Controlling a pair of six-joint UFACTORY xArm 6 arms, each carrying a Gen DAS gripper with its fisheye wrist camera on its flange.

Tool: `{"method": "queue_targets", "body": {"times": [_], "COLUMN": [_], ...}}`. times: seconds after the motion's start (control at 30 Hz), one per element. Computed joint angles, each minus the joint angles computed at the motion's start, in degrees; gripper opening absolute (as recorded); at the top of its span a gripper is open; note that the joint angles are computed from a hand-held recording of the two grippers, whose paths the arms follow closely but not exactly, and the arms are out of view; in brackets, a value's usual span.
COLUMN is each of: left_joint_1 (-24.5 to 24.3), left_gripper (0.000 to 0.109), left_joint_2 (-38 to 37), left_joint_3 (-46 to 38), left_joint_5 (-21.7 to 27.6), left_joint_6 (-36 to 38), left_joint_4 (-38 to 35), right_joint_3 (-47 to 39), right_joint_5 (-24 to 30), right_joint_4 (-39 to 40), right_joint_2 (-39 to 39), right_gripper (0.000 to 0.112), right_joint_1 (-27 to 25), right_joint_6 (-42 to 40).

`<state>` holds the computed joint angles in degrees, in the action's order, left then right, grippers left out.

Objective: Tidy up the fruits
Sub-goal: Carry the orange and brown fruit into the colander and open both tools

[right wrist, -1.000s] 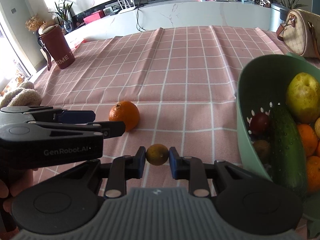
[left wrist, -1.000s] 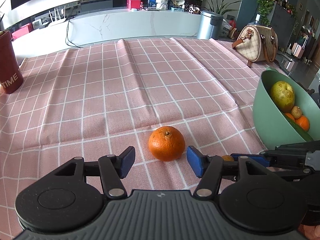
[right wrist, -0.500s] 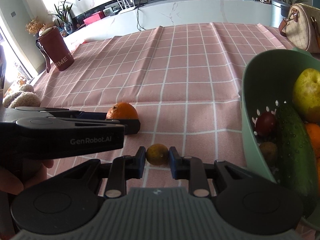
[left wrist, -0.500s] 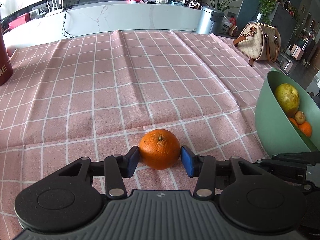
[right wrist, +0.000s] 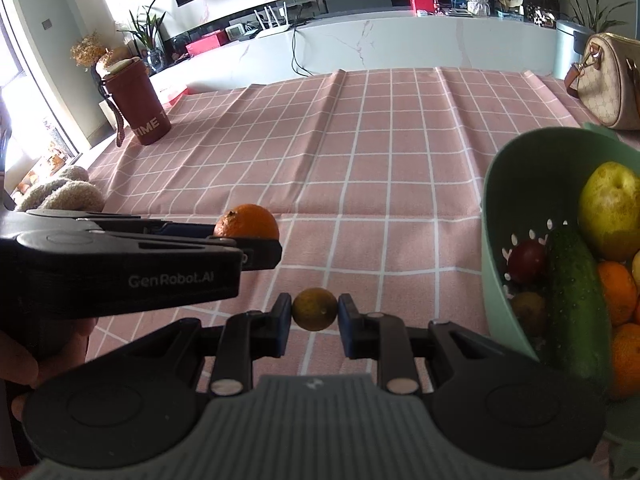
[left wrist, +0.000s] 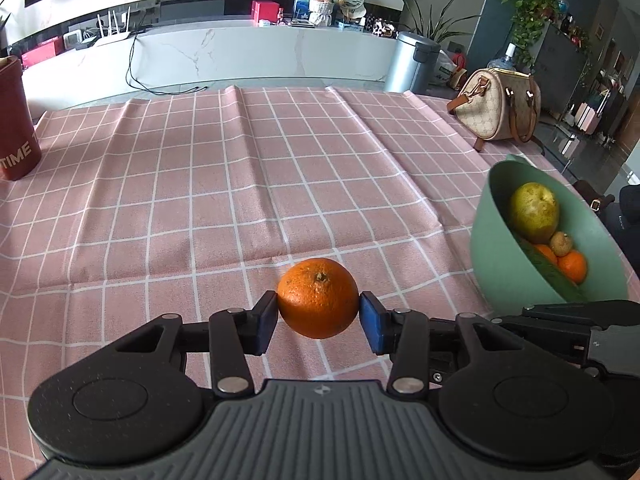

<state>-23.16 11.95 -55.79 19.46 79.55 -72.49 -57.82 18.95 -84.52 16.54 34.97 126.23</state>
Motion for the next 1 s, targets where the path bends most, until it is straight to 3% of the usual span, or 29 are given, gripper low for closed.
{"method": "queue_targets", "body": {"times": [0.4, 0.73, 0.9, 1.0], "left_joint_1": [-3.26, -9.68, -12.21, -12.72], "left_gripper": [0.050, 0.050, 0.050, 0.050], "left_joint_2": [-12.84, -11.48, -5.79, -2.70], "left_joint_3": [6.93, 2.04, -3.28, -5.98], "left_joint_5": [5.06, 7.21, 9.20, 10.48], "left_joint_6": [-5.79, -12.99, -24.59, -30.96], "left_joint_4": [5.20, 13.20, 26.11, 34.27], "right_joint_3": [14.12, 29.02, 33.56, 35.21], "right_joint_5": [2.03, 5.03, 3.27, -0.93], "right_joint_4": [1.17, 18.36, 27.37, 34.05], "right_joint_2": [-18.89, -38.83, -42.91, -42.09], "right_gripper": [0.021, 0.021, 0.021, 0.021], "right_joint_1": [2.18, -2.01, -6.45, -10.20], "right_joint_6": [-2.95, -26.75, -40.41, -49.68]}}
